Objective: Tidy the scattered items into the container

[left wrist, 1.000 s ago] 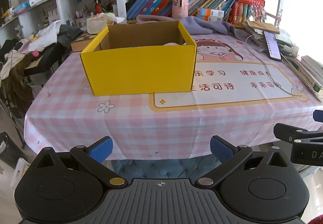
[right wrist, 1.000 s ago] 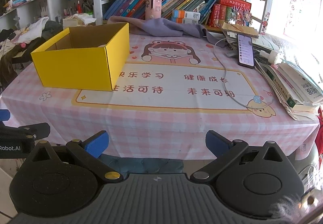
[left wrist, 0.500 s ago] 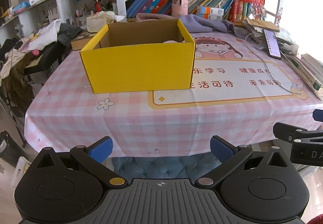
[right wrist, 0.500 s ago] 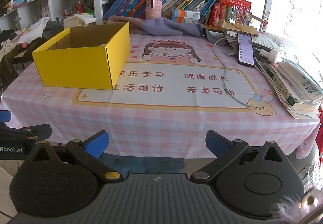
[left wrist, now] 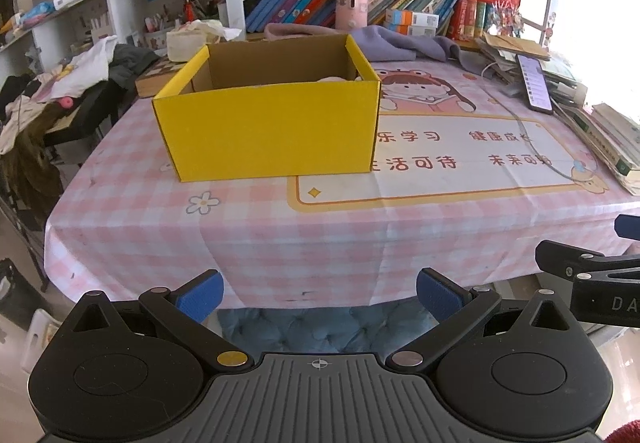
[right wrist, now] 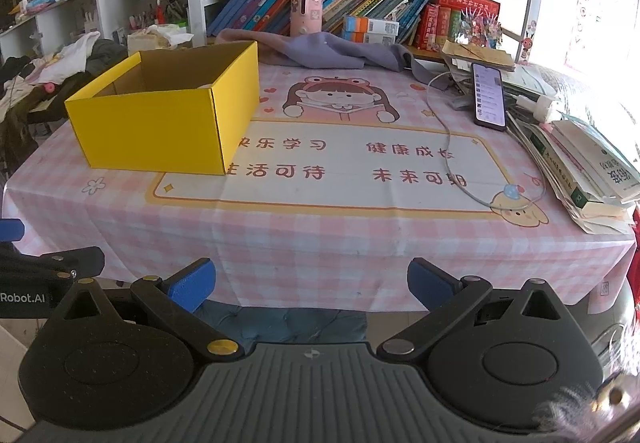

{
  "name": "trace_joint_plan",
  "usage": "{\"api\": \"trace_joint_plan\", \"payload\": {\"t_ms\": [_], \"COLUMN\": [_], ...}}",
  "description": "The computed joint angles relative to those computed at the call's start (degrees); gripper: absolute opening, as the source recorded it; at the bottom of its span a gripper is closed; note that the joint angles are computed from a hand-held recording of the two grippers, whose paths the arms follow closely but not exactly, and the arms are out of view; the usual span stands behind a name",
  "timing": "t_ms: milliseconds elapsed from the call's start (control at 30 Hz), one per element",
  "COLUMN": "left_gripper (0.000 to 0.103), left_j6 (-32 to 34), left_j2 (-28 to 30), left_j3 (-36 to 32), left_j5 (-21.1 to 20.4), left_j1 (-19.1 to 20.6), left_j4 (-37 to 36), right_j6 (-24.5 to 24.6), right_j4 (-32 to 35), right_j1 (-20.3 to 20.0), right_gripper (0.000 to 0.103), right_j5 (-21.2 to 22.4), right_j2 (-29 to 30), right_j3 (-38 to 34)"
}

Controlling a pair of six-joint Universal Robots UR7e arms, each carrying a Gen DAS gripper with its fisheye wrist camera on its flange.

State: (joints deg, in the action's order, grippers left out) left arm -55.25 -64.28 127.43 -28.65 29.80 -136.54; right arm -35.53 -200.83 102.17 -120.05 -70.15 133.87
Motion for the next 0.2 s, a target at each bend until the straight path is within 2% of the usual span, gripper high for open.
{"api": "trace_joint_plan", "payload": {"t_ms": [200], "left_gripper": [0.103], "left_j6": [0.80], "left_j2": [0.23], "left_j3": [-0.13], "left_j5": [-0.05], "left_j1": [0.05], "left_j4": [-0.79], "right_j6": [0.25], "right_j4": [0.21], "right_j1": [-0.07], "right_gripper": [0.103], "right_j5": [-0.08], "right_j2": [-0.15], "right_j3": [0.03]}}
